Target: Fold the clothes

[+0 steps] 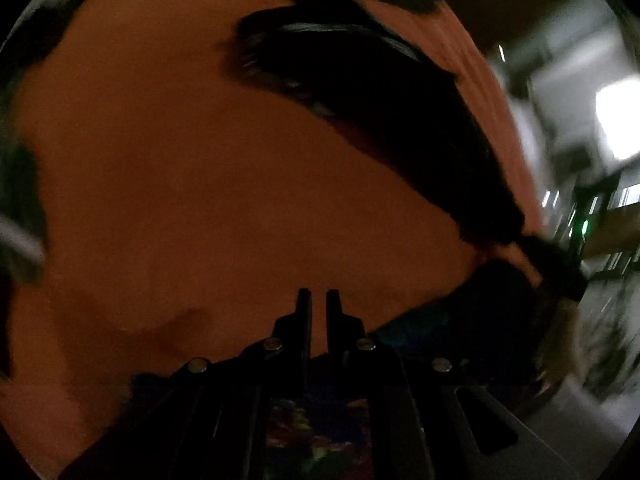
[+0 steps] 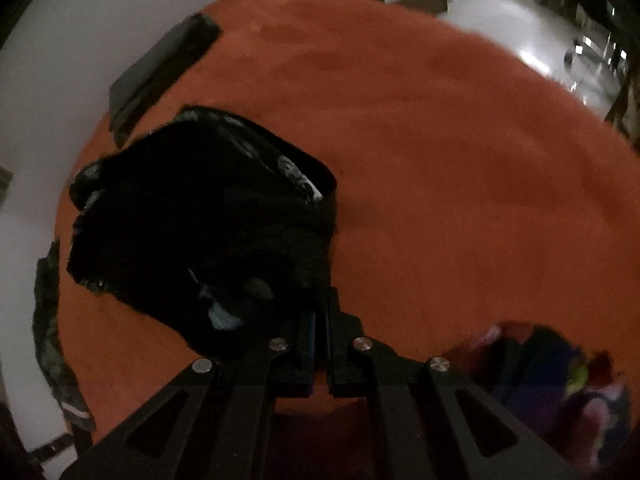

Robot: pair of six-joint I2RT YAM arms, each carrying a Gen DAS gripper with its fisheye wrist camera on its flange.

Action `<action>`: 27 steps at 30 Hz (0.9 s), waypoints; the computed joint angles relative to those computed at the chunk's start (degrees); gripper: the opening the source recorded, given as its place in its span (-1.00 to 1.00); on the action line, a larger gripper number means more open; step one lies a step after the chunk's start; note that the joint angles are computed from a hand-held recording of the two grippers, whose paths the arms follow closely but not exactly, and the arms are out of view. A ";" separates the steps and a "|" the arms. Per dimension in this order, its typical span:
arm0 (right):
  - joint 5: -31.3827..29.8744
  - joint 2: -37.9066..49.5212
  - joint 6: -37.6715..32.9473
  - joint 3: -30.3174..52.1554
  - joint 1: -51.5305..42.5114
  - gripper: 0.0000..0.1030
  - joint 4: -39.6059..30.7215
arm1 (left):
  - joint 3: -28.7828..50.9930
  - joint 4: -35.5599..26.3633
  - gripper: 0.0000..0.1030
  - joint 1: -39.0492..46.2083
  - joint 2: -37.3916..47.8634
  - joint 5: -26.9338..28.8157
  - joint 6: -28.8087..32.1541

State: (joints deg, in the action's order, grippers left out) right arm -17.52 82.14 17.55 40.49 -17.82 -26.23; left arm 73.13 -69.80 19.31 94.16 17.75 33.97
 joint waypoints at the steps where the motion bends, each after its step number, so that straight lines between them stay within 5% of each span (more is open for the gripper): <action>1: -1.25 0.06 -0.30 -1.08 -1.01 -0.95 1.00 | 1.14 -0.37 -0.86 -3.31 -0.27 -1.59 -0.09; 3: -3.67 0.43 -0.71 -2.99 -2.75 -0.94 3.03 | 4.73 -2.13 -0.86 -8.18 0.80 -3.60 0.50; 10: -2.62 -1.07 5.46 -5.55 4.78 -0.94 10.80 | 16.95 0.63 -0.86 -28.18 13.18 -4.81 -13.31; 15: -1.70 -27.05 -0.68 -7.87 11.84 -0.94 4.89 | 16.27 7.02 -0.86 -32.80 16.82 3.33 -19.41; 17: -6.46 -33.89 -0.39 -7.32 10.73 -0.96 2.51 | 8.90 17.23 -0.86 -32.48 11.43 3.74 -22.79; 20: -4.35 -34.80 -0.87 -8.08 8.75 -0.96 -1.81 | 2.87 26.94 -0.86 -28.52 8.17 13.19 -29.48; 23: -3.04 -34.11 -1.76 -8.41 6.01 -0.96 -6.07 | 1.10 31.29 -0.86 -28.37 10.17 12.46 -32.24; 27: -9.88 -20.20 -5.55 -6.55 -3.49 -0.92 -8.25 | -0.27 28.67 -0.86 -27.82 13.48 10.84 -29.81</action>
